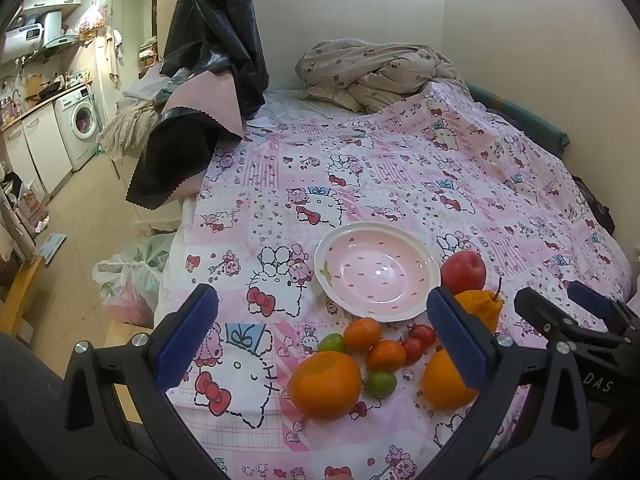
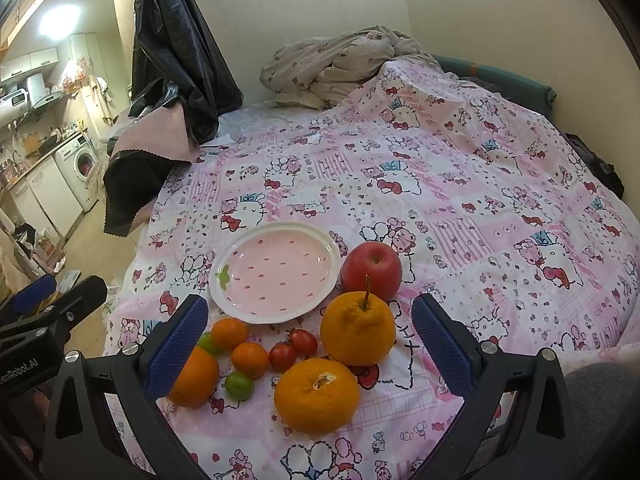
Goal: Organize fruits
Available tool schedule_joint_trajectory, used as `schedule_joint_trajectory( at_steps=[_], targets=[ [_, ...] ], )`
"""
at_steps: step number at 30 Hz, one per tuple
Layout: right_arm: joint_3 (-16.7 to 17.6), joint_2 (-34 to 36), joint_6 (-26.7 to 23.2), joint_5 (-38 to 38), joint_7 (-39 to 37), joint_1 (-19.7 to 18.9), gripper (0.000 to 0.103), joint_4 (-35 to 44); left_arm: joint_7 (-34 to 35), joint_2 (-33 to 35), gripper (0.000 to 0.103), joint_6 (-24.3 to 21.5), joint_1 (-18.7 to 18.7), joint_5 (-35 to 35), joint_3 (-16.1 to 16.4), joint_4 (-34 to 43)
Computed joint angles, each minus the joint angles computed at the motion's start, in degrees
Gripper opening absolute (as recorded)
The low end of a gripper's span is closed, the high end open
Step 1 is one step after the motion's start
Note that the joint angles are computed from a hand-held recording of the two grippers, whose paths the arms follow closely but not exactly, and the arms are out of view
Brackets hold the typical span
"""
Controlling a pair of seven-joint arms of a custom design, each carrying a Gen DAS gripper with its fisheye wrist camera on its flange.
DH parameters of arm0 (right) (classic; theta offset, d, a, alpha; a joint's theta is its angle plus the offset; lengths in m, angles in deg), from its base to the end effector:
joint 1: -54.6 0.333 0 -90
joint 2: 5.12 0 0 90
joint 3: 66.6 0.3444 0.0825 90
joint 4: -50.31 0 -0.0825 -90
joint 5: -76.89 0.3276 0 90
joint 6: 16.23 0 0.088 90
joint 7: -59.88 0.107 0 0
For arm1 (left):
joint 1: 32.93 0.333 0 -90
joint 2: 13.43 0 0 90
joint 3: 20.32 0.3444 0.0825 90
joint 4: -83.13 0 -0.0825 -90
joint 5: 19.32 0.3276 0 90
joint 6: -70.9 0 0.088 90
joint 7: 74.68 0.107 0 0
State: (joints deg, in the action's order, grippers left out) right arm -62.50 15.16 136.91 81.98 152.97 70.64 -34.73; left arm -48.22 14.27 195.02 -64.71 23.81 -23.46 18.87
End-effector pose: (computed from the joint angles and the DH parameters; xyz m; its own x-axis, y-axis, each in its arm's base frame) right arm 0.6358 0.2197 0.6141 0.2798 -0.9483 -0.1498 -0.6792 -0.0853 -0.7290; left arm 0.5920 -0.3658 0.6373 0.2332 -0.9709 0.0539 -0.6105 -0.1893 -0.7691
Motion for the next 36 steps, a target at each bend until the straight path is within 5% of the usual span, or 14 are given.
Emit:
schedule_joint_trajectory(
  at_steps=[36],
  targets=[
    [0.0, 0.2, 0.4, 0.0, 0.7, 0.2, 0.103, 0.2, -1.1, -0.7, 0.103, -0.2, 0.4, 0.0, -0.2, -0.9]
  ],
)
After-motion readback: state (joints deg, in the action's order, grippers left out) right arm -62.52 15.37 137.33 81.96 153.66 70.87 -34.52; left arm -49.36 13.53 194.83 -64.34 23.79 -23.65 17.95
